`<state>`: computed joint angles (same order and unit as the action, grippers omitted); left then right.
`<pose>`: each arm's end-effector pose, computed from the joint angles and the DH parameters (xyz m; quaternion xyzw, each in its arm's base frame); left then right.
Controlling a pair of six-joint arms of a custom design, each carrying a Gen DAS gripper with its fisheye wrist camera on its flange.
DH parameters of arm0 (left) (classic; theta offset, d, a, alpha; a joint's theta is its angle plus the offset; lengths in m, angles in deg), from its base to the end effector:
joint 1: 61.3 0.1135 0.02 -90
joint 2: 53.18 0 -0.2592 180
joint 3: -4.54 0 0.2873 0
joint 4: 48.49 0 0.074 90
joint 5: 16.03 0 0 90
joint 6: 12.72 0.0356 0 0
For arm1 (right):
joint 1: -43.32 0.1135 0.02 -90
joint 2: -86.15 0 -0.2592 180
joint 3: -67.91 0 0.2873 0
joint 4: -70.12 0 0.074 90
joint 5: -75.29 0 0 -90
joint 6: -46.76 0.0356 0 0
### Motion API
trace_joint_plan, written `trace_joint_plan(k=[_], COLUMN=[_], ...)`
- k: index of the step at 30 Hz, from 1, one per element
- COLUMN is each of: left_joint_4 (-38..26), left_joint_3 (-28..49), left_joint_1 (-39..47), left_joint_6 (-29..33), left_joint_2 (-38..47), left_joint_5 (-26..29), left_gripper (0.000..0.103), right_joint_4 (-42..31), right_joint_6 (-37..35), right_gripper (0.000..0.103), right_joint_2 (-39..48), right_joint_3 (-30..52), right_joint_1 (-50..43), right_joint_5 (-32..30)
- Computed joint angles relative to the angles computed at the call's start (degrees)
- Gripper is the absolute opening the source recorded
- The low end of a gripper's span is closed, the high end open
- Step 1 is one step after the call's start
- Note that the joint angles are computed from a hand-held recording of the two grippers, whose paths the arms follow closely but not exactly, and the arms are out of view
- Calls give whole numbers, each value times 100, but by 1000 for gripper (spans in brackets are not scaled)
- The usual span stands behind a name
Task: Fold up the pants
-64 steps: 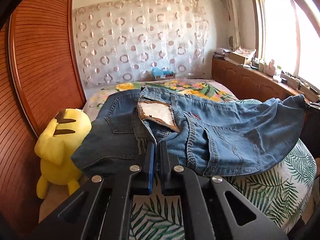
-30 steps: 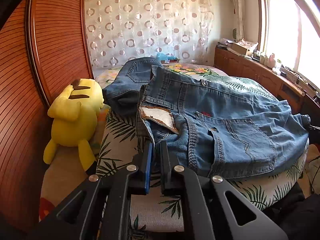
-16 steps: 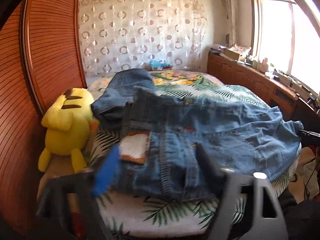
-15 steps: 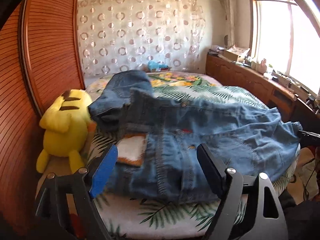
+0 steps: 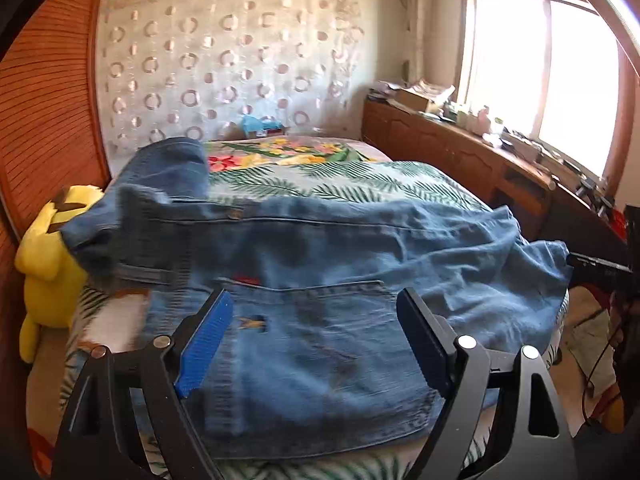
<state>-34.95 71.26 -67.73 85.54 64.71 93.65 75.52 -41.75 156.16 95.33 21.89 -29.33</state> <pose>0.4026 -0.0574 0.0531 0.1878 0.8673 -0.1464 0.4372 0.2167 -0.0754 0.0971 0.1211 0.8819 0.0359 0.4542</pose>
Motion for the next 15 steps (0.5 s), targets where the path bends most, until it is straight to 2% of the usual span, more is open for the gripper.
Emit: trace_joint_plan(k=[7,15], left_joint_4=[-203,-264], left_joint_3=[305,312], left_joint_1=[-464,-668], left_joint_6=[15,31], left_joint_2=[249,244], left_joint_5=[-199,-317], left_gripper=[84,84], right_joint_4=[156,94], right_joint_6=[1,-65], right_gripper=[43,43], right_joint_2=[338,457], right_joint_3=[182,299], right_joint_1=[-19,0], right_joint_5=[-92,-86])
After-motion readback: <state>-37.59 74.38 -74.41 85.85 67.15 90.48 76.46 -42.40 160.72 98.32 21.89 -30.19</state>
